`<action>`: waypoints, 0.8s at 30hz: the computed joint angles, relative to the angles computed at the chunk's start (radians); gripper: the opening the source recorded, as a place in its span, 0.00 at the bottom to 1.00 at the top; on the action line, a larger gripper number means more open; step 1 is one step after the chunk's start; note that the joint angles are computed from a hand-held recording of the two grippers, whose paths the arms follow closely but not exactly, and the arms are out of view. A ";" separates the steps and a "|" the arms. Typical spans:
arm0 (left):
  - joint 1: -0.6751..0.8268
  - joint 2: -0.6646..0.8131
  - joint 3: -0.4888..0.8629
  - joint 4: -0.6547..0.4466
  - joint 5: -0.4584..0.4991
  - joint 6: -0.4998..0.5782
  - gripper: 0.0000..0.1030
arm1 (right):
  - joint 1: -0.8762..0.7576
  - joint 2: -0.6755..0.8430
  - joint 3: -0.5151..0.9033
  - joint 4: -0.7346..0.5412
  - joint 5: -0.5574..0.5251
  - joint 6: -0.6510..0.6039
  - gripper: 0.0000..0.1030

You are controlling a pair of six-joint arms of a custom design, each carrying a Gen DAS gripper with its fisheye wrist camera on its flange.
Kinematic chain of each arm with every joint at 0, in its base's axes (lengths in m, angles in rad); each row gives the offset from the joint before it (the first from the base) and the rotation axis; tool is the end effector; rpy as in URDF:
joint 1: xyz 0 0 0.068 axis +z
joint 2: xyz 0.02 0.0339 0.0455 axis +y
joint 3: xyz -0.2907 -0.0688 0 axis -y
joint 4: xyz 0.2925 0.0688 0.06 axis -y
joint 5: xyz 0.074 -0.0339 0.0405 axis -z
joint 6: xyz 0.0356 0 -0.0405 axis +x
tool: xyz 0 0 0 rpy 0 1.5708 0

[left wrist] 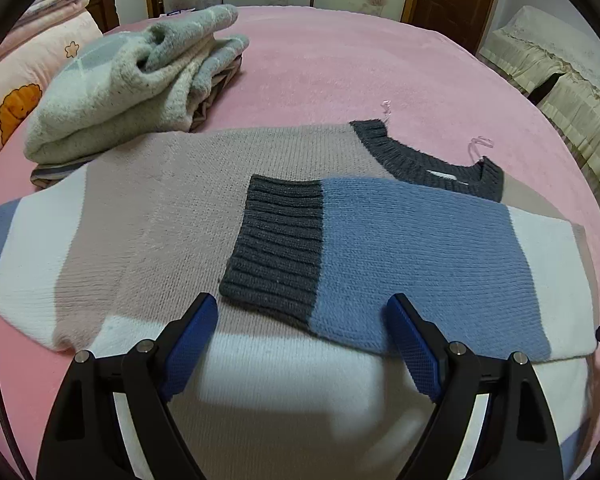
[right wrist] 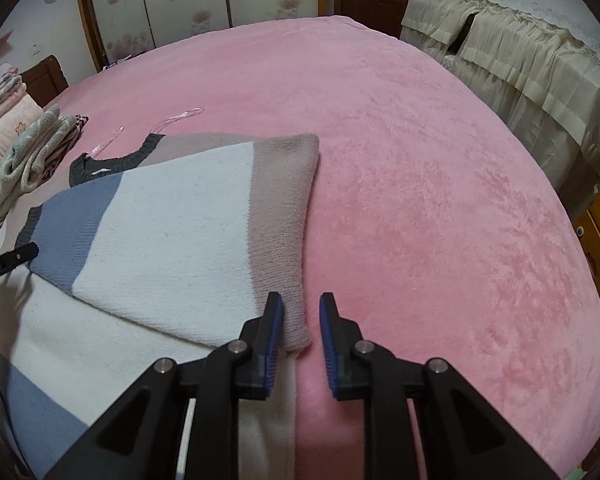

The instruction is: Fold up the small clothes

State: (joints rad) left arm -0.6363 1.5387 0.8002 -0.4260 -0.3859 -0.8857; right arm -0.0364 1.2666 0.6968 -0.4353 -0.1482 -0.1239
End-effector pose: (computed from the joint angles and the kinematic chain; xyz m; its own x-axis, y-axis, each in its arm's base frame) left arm 0.2570 -0.1732 0.1532 -0.8011 -0.3001 -0.5178 -0.2995 0.9501 -0.0873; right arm 0.2701 -0.0046 0.1914 -0.8319 -0.0920 -0.5473 -0.1470 0.9875 0.0575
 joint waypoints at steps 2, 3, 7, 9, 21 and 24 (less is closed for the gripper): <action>-0.016 -0.028 0.007 -0.034 -0.008 -0.012 0.83 | -0.004 -0.031 0.007 -0.041 -0.032 0.007 0.20; -0.029 -0.055 0.010 -0.064 -0.016 -0.022 0.83 | -0.002 -0.056 0.006 -0.061 -0.039 0.011 0.20; -0.091 -0.150 0.032 -0.195 -0.064 -0.080 0.84 | 0.018 -0.160 0.007 -0.143 -0.065 0.018 0.21; -0.137 -0.218 0.037 -0.271 -0.107 -0.123 0.87 | 0.039 -0.220 0.006 -0.181 -0.072 0.026 0.24; -0.366 -0.645 0.007 -0.673 -0.192 -0.408 1.00 | 0.501 -0.429 0.071 -0.312 0.085 0.250 0.31; -0.428 -0.746 -0.006 -0.782 -0.216 -0.485 1.00 | 0.665 -0.414 0.102 -0.311 0.159 0.321 0.31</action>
State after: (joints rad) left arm -1.0643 0.7930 0.7939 -1.2085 -0.6016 -1.3712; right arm 0.6285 0.8526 0.7989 -0.7465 0.0109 0.1975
